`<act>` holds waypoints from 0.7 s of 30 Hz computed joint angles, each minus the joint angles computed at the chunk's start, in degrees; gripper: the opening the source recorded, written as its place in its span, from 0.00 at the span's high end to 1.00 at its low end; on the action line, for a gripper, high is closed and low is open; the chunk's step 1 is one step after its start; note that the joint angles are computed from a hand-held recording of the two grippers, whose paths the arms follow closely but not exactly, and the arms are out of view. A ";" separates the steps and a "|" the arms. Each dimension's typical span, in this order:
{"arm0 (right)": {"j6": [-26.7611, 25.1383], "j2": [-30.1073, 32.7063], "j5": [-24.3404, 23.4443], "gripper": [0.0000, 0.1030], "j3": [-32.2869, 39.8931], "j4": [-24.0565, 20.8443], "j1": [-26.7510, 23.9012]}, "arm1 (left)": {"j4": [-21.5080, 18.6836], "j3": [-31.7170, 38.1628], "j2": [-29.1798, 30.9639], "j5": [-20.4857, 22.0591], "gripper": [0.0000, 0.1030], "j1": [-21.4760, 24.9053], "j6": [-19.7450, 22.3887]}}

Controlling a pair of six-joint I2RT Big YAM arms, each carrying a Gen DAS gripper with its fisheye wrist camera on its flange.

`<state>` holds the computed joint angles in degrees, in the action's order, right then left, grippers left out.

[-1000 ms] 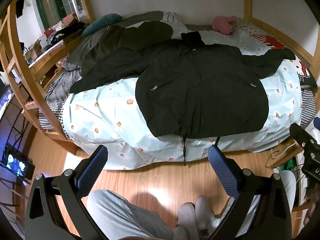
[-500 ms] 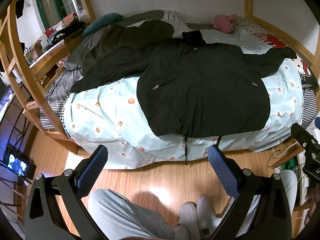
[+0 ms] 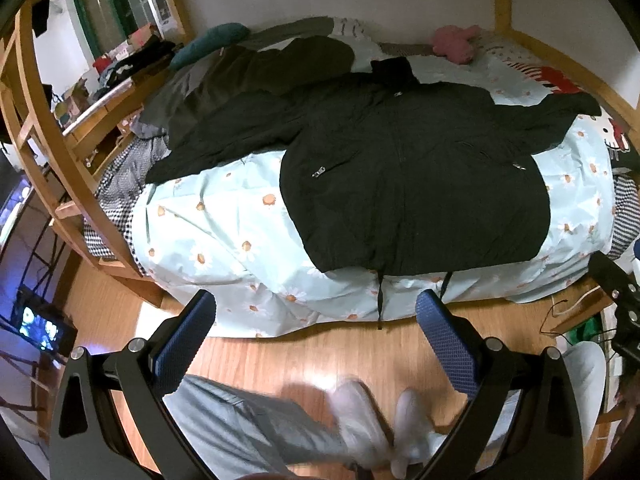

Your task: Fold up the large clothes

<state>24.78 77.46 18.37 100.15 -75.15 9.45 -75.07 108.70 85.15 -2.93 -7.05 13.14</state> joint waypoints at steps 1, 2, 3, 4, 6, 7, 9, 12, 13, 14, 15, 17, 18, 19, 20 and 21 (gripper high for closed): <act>-0.32 0.28 -0.26 0.02 -0.22 0.18 -0.31 | -0.07 0.46 0.62 -0.11 0.05 0.11 -0.26; -0.46 0.69 -0.31 0.02 -0.06 0.09 -0.56 | -0.09 1.06 1.29 -0.37 0.05 0.02 -0.54; -0.69 1.16 -0.52 0.02 -0.05 0.27 -0.93 | 0.05 1.77 2.28 -0.77 0.05 0.00 -0.85; -0.94 1.78 -0.81 0.02 0.07 0.53 -1.34 | 0.24 2.04 2.83 -1.01 0.05 0.02 -1.05; -1.72 3.23 -1.04 0.02 0.78 0.89 -2.13 | 0.57 3.33 4.85 -1.47 0.05 0.05 -1.27; -2.12 4.25 -1.18 0.02 1.38 1.12 -2.60 | 0.52 4.37 6.25 -1.76 0.05 0.05 -1.36; -2.54 6.09 -1.84 0.02 2.70 1.66 -3.49 | -0.06 6.52 8.66 -1.61 0.05 0.01 -1.86; -3.31 10.18 -2.90 0.02 5.84 2.66 -4.77 | -1.34 11.26 13.45 -1.09 0.05 0.14 -2.67; -3.63 11.78 -3.32 0.02 7.14 3.03 -5.09 | -1.55 12.57 14.75 -1.20 0.05 0.11 -2.80; -3.94 13.23 -3.54 0.02 8.46 3.02 -5.27 | -1.76 14.27 16.40 -1.39 0.05 0.15 -2.97; -4.36 15.07 -3.83 0.02 10.11 3.06 -5.42 | -1.82 15.24 17.36 -1.56 0.05 0.24 -3.06; -5.02 18.59 -4.49 0.02 13.55 2.85 -5.50 | -2.61 19.07 20.61 -1.86 0.05 0.73 -3.70; -5.44 20.45 -4.96 0.02 15.45 2.62 -5.46 | -3.16 20.65 21.80 -1.81 0.05 0.96 -4.04; -5.84 22.43 -5.45 0.02 17.64 2.08 -5.33 | -4.16 23.03 23.50 -1.70 0.05 1.29 -4.51; -6.24 24.22 -5.98 0.02 19.80 1.54 -5.14 | -5.87 26.89 26.16 -1.10 0.05 1.84 -5.13; -6.56 25.53 -6.36 0.02 21.48 1.00 -5.00 | -7.24 29.86 28.11 -0.59 0.05 2.07 -5.47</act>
